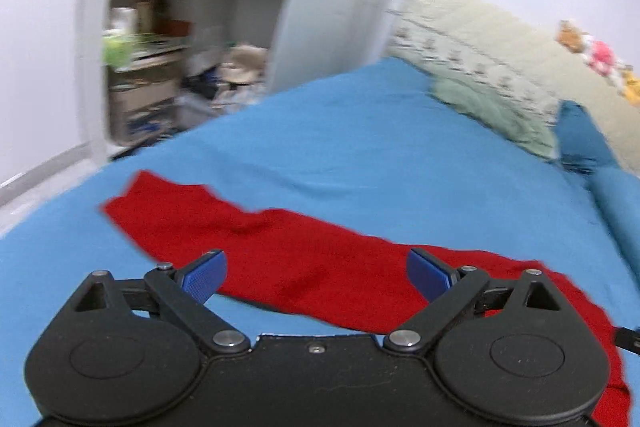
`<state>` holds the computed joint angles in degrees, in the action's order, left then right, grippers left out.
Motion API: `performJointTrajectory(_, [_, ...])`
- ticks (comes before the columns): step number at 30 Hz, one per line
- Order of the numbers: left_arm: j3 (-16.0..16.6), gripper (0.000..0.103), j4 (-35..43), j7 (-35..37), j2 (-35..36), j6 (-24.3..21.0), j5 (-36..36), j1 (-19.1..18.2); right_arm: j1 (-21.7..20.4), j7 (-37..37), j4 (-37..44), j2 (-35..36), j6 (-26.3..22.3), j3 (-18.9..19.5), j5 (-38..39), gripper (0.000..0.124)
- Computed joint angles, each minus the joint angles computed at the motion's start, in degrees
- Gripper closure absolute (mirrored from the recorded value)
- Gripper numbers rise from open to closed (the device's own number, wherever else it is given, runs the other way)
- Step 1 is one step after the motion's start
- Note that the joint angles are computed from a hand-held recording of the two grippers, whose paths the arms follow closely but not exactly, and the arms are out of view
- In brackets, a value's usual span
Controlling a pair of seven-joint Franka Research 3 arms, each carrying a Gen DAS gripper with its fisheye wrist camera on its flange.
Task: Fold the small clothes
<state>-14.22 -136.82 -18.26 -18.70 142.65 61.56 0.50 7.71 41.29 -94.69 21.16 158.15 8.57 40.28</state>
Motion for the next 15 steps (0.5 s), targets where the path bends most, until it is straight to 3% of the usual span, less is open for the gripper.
performJointTrajectory(4, [1.8,0.007,-4.5,-1.2,-2.1,-0.4,-0.7,1.9,2.0,1.7,-0.5,0.9,-0.1,0.2,-1.9,0.021])
performJointTrajectory(9, [3.2,0.017,-8.0,-4.4,-1.7,2.2,1.3,5.3,3.6,4.7,-3.1,1.0,1.3,0.7,-2.5,0.021])
performJointTrajectory(13, [4.6,0.035,-10.1,-6.9,-0.7,5.6,2.4,7.3,5.1,6.7,-4.0,2.3,3.0,0.3,-5.1,0.021])
performJointTrajectory(15, [4.0,0.043,-10.2,-8.7,0.0,5.1,4.4,8.2,5.4,7.0,-4.5,2.7,3.6,0.4,-6.3,0.021])
